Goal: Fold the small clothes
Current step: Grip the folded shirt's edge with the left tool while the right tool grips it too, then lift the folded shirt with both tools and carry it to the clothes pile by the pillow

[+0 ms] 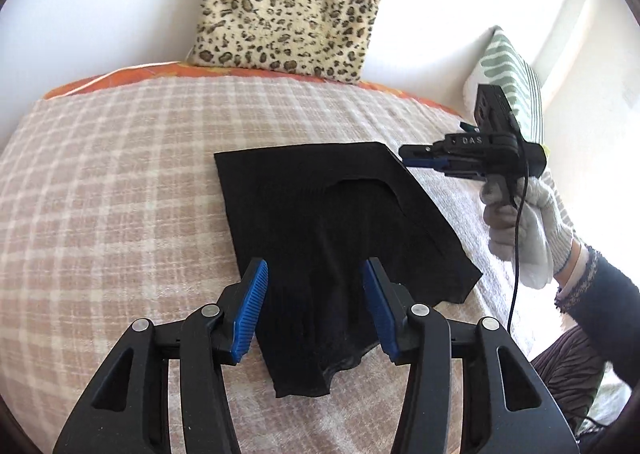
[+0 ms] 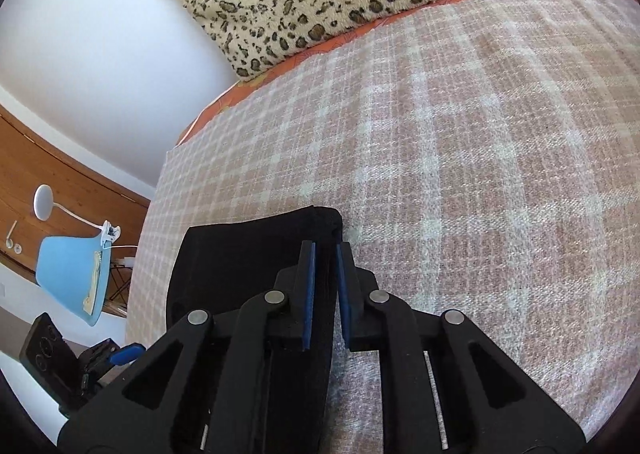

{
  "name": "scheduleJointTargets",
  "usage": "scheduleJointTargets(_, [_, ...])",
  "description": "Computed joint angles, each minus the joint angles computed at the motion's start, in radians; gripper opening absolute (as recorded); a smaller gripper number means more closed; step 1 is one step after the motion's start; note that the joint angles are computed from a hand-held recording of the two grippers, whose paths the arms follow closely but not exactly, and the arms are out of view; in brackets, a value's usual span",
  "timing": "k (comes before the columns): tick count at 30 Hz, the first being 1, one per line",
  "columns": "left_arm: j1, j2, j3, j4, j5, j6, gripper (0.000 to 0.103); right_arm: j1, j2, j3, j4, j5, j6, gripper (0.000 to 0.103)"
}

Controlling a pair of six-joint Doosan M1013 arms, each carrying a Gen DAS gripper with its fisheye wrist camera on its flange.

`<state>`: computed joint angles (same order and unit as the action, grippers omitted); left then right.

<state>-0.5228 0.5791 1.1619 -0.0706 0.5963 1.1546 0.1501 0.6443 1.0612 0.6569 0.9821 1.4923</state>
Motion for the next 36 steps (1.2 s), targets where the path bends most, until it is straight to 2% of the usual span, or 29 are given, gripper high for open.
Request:
scheduleJointTargets(1, [0.012,-0.002,0.009,-0.046,-0.01,-0.01,0.048,-0.002,-0.004,0.008,0.005,-0.004,0.001,0.032])
scheduleJointTargets(2, [0.023,-0.002,0.016,-0.089,-0.017,-0.022,0.048,-0.005,-0.008,0.017,0.016,-0.008,0.001,0.05])
scheduleJointTargets(3, [0.033,-0.002,0.023,-0.137,-0.021,-0.022,0.048,-0.008,-0.01,0.025,0.029,-0.01,0.002,0.06])
scheduleJointTargets(7, [0.048,-0.004,0.055,-0.248,-0.016,-0.018,0.048,-0.025,-0.003,0.037,0.127,0.001,-0.025,0.061])
scheduleJointTargets(15, [0.066,-0.015,0.128,-0.546,-0.039,0.088,0.048,-0.023,0.01,0.034,0.182,-0.015,-0.057,0.061])
scheduleJointTargets(17, [0.062,-0.018,0.134,-0.553,-0.056,0.092,0.048,-0.022,0.016,0.03,0.198,-0.012,-0.067,0.061])
scheduleJointTargets(23, [0.073,-0.006,0.138,-0.711,-0.079,0.183,0.048,-0.017,0.029,0.016,0.221,-0.019,-0.095,0.062])
scheduleJointTargets(26, [0.065,-0.007,0.136,-0.687,-0.084,0.182,0.048,-0.016,0.045,0.0,0.256,-0.007,-0.097,0.062])
scheduleJointTargets(31, [0.062,0.002,0.119,-0.667,-0.086,0.177,0.047,0.004,0.057,-0.024,0.228,-0.013,-0.117,0.061])
scheduleJointTargets(33, [0.055,0.006,0.107,-0.602,-0.084,0.132,0.043,0.007,0.06,-0.028,0.221,-0.016,-0.116,0.057])
scheduleJointTargets(35, [0.049,0.011,0.09,-0.521,-0.069,0.082,0.035,0.006,0.065,-0.031,0.229,-0.007,-0.11,0.05])
scheduleJointTargets(36, [0.049,0.012,0.089,-0.519,-0.059,0.085,0.024,0.006,0.066,-0.031,0.228,-0.006,-0.109,0.044])
